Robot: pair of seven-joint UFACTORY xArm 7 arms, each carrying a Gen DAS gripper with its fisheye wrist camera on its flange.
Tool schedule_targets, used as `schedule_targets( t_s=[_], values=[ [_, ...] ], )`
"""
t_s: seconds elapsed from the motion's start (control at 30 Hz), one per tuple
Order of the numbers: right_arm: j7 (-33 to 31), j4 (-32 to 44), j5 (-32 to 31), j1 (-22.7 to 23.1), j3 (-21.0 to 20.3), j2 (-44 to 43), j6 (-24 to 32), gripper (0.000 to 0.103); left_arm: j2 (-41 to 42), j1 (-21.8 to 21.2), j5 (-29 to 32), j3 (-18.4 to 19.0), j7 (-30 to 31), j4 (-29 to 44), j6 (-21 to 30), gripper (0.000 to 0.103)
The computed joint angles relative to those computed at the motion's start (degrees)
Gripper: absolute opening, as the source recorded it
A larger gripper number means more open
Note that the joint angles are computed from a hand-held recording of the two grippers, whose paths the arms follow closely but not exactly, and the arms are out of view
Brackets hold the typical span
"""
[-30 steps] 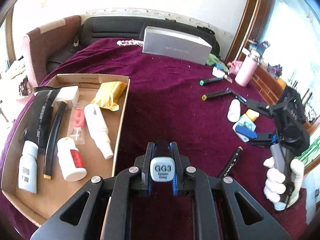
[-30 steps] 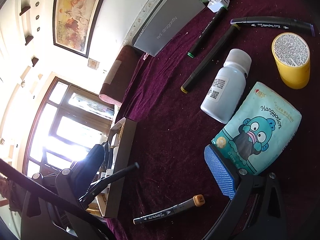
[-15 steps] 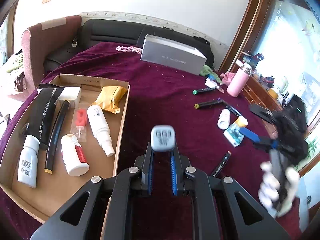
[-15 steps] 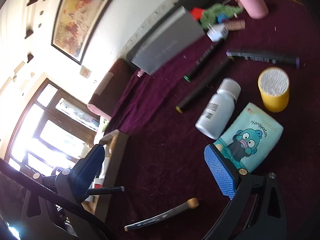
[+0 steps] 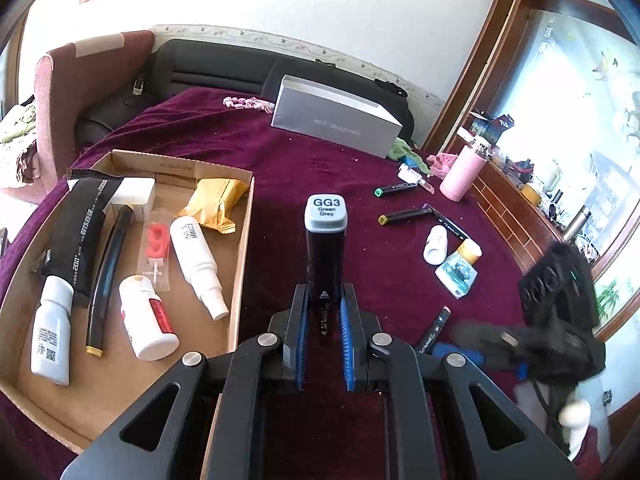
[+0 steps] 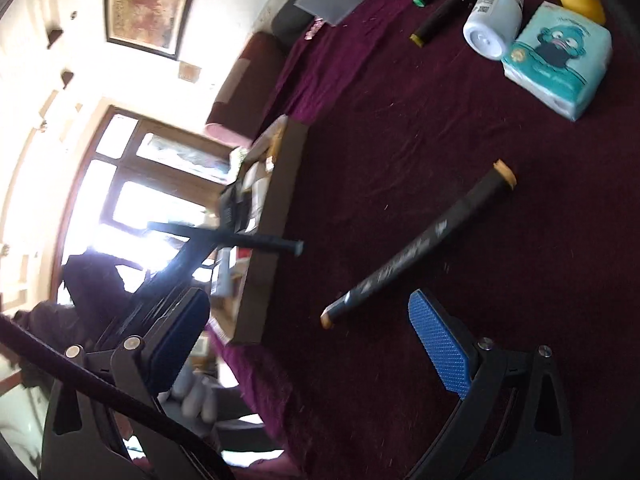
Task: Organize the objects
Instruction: 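Grasp a yellow-capped black marker with the right gripper while the left holds its marker, then carry both held markers over the cardboard box with both grippers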
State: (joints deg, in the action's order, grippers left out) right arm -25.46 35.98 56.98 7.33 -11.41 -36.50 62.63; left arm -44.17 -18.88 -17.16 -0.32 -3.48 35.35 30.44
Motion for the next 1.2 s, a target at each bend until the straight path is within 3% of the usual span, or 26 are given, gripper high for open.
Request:
schedule_targets(
  t_s=[0.13, 0.23, 0.27, 0.4, 0.47, 0.5, 0.53, 0.6, 0.67, 0.77, 0.97, 1.2],
  values=[
    [6.77, 4.43, -6.55, -0.71, 6.21, 4.79, -7.74, 0.1, 0.41, -0.8, -0.62, 0.74, 1.0, -0.33, -0.09, 0.012],
    [14.22, 7.69, -17.33, -1.42, 11.4, 7.17, -11.81, 0.099, 0.56, -1.39, -1.39, 1.44, 1.95, -0.92, -0.68, 0.012],
    [16.73, 8.56, -21.98, -1.96, 13.66, 7.89, -13.55, 0.095, 0.45, -1.52, -1.55, 1.6, 2.28, -1.03, -0.66, 0.012],
    [25.83, 9.87, -43.12, -5.11, 23.05, 9.99, -19.18, 0.06, -0.99, -1.02, -1.43, 1.99, 3.37, -1.7, -0.57, 0.012],
    [29.1, 8.51, -50.92, -5.95, 26.16, 8.96, -20.78, 0.055, -1.32, -0.7, -1.49, 2.2, 3.56, -1.89, -0.36, 0.012],
    [29.31, 7.06, -52.74, -5.48, 26.27, 7.9, -22.47, 0.044, -1.43, -0.57, -1.6, 2.3, 3.58, -2.03, -0.39, 0.012],
    [28.99, 6.07, -52.35, -4.04, 25.2, 7.2, -23.2, 0.04, -1.53, -0.56, -1.77, 2.48, 3.67, -2.17, -0.31, 0.012],
    [28.7, 5.5, -52.37, -2.23, 22.65, 6.32, -23.03, 0.017, -1.82, -0.37, -1.94, 2.47, 3.68, -2.47, -0.4, 0.012],
    [28.04, 5.41, -50.03, 0.7, 19.14, 6.82, -23.45, 0.012, -2.23, -0.57, -2.34, 2.78, 3.85, -2.73, -0.37, 0.012],
    [26.49, 4.8, -45.62, 4.19, 14.48, 5.83, -22.59, 0.012, -2.76, -0.34, -2.42, 2.87, 3.91, -2.86, -0.2, 0.012],
    [22.22, 2.53, -35.85, 9.74, 9.16, 2.04, -22.75, 0.013, -4.21, 0.28, -1.8, 2.53, 3.9, -2.83, 0.89, 0.012],
    [14.96, 3.19, -28.04, 14.08, 7.31, 0.36, -23.71, 0.013, -7.8, 4.03, 2.63, 0.05, 2.72, -2.01, 3.72, 0.012]
  ],
)
